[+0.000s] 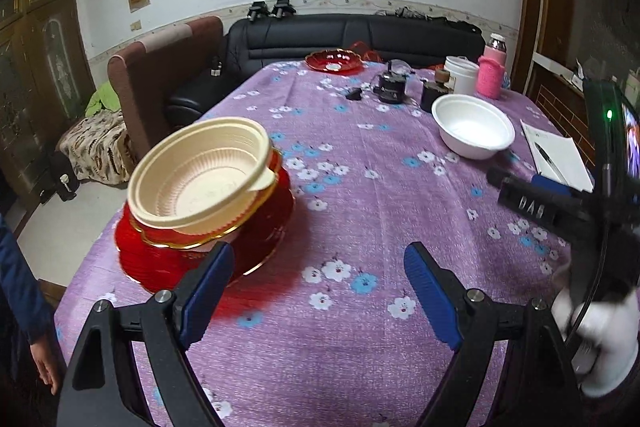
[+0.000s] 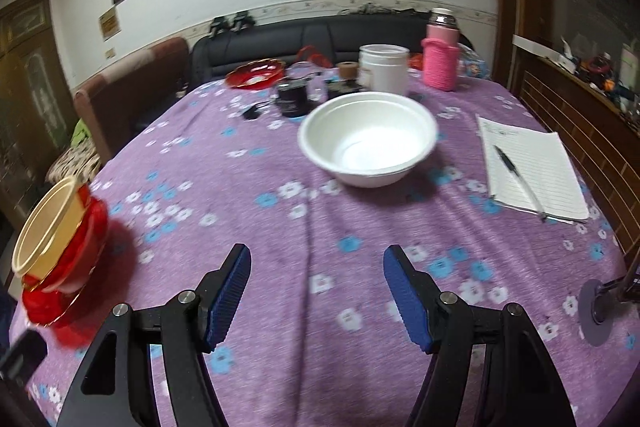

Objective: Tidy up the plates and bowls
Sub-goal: 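Move both grippers toward the white bowl, then grasp the white bowl rim with both grippers and lift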

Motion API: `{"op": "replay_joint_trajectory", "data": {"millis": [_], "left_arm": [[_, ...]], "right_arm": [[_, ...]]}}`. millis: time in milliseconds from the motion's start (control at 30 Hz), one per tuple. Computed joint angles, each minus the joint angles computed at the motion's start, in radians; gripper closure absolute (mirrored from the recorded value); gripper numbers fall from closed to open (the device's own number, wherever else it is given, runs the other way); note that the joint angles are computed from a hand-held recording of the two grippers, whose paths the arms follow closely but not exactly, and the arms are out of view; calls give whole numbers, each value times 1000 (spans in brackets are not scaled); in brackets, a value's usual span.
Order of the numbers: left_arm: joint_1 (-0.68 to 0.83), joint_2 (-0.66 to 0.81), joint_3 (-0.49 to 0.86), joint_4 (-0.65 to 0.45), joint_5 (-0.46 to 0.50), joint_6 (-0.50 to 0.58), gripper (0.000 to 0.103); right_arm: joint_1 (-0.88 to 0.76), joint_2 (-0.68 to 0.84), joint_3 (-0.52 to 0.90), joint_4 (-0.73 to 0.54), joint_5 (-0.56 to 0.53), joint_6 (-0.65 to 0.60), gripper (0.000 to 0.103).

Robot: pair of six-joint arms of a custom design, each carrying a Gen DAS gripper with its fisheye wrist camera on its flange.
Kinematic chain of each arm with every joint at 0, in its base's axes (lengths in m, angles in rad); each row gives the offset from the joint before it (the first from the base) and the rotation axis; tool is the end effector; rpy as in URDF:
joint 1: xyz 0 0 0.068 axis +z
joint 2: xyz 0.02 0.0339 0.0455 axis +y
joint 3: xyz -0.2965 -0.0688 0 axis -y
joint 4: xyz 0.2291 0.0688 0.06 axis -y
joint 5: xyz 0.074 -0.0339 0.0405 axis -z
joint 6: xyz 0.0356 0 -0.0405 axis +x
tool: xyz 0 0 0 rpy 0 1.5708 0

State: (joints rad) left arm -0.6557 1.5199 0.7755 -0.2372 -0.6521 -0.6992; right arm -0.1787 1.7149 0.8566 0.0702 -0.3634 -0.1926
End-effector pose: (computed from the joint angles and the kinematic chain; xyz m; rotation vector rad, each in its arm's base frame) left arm 0.2279 -0.1481 0.2135 -0.2842 2.2808 0.1675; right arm 0.3303 -0.0468 0.1967 -0.1904 2.2992 0.2402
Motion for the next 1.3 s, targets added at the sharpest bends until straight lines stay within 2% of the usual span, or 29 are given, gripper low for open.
{"op": "replay_joint_trajectory", "data": {"millis": [300, 400, 533, 667, 767, 867, 1000, 1067, 1100, 1133, 1233, 1300], "left_arm": [[3, 90, 79, -20, 22, 24, 17], [6, 118, 107, -30, 30, 30, 17], [12, 168, 146, -42, 46, 38, 17], [22, 249, 218, -32, 87, 75, 17], [32, 306, 282, -29, 143, 89, 17], [41, 354, 330, -25, 200, 86, 17], [35, 406, 373, -41, 222, 77, 17], [30, 412, 378, -48, 226, 73, 17], [27, 412, 379, -50, 223, 71, 17], [23, 411, 379, -53, 217, 71, 17], [22, 400, 381, -65, 199, 67, 17], [34, 385, 383, -75, 201, 67, 17]], "right_arm": [[-43, 112, 207, -43, 4, 68, 30], [-56, 186, 332, -50, 4, 118, 28], [-90, 296, 429, -63, 23, 191, 27], [-112, 400, 524, -119, 74, 160, 27], [-150, 466, 621, -185, 5, 206, 27], [-163, 504, 662, -181, -37, 224, 27], [-159, 560, 712, -198, -154, 247, 35], [-146, 590, 741, -242, -202, 220, 45], [-142, 603, 755, -261, -223, 210, 60], [-138, 616, 775, -293, -246, 196, 80], [-148, 624, 804, -358, -317, 202, 90], [-155, 625, 829, -414, -362, 200, 92]]}}
